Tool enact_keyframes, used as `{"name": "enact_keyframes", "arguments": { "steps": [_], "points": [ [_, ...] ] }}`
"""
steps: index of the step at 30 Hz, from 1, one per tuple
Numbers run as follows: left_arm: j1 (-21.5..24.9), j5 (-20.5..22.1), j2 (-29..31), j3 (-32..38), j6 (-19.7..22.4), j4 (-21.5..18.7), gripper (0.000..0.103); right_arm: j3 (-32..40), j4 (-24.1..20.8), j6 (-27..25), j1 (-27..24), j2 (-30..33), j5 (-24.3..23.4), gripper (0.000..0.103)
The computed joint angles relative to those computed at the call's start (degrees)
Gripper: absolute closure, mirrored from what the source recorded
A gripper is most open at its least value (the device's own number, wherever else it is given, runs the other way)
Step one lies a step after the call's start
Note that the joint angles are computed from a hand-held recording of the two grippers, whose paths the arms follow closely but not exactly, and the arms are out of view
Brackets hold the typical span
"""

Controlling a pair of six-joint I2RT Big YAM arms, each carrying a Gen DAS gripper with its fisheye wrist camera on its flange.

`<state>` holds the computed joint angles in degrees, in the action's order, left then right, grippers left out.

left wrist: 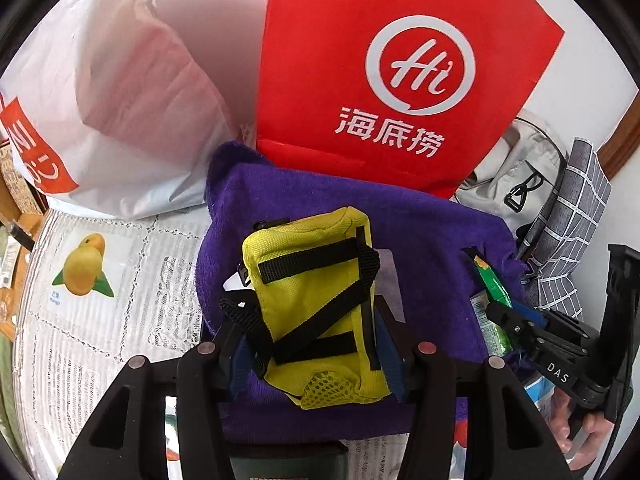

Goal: Organize soft objects
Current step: 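Open both tools to drop the packet and pouch onto the purple towel, then move the right tool down to the white-and-mint glove and grasp it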

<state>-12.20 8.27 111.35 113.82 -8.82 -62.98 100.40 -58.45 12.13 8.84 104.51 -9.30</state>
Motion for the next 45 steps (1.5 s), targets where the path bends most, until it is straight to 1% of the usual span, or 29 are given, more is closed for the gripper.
{"name": "enact_keyframes", "arguments": {
  "steps": [4,5,6,7,9,11,15,22,24,26,31,36,42,45],
  "points": [
    [0.20,0.34,0.73,0.66,-0.17,-0.95,0.050,-0.08,0.20,0.34,0.13,0.27,0.60,0.071],
    [0.19,0.51,0.96,0.87,0.02,-1.26,0.049,-0.16,0.53,0.29,0.09,0.21,0.48,0.068],
    [0.20,0.63,1.05,0.92,0.07,-1.33,0.049,-0.50,1.13,0.19,0.06,-0.10,0.30,0.061],
    [0.16,0.70,1.14,0.82,0.08,-1.28,0.049,-0.53,1.52,0.15,0.01,-0.22,0.41,0.057],
    [0.12,0.55,1.29,0.67,0.21,-1.34,0.048,-1.49,3.02,0.16,0.00,-1.21,0.97,0.043],
    [0.02,0.68,1.65,0.71,0.32,-1.65,0.048,-1.94,3.78,-0.18,-0.02,-1.82,1.38,0.038],
    [-0.24,0.62,1.79,0.49,0.72,-1.46,0.045,-2.35,4.38,-0.08,0.00,-2.54,2.71,0.037],
    [-0.61,1.04,2.42,0.92,0.84,-1.93,0.043,-3.13,4.64,1.03,0.04,-3.85,3.45,0.037],
    [-0.64,1.29,2.49,1.10,0.92,-2.08,0.038,-3.28,4.90,1.00,0.35,-4.23,4.30,0.037],
    [-0.61,1.64,2.37,1.27,0.76,-2.08,0.028,-3.60,5.25,0.72,0.70,-5.01,5.34,0.037],
    [-0.77,0.66,1.29,0.65,0.74,-1.27,0.022,-4.51,5.60,-0.17,1.69,-7.41,5.65,0.037],
    [-0.48,1.16,0.65,0.59,0.32,-1.58,0.022,-7.07,5.57,-1.63,3.36,-10.68,7.11,0.037],
    [-0.68,0.90,-0.94,0.06,-0.22,-1.79,0.022,-13.39,6.49,-1.14,5.56,-16.45,7.43,0.037],
    [-0.96,0.42,-2.01,-0.51,0.16,-1.69,0.022,-16.57,5.41,-1.07,7.35,-18.44,9.08,0.037]
  ]
}}
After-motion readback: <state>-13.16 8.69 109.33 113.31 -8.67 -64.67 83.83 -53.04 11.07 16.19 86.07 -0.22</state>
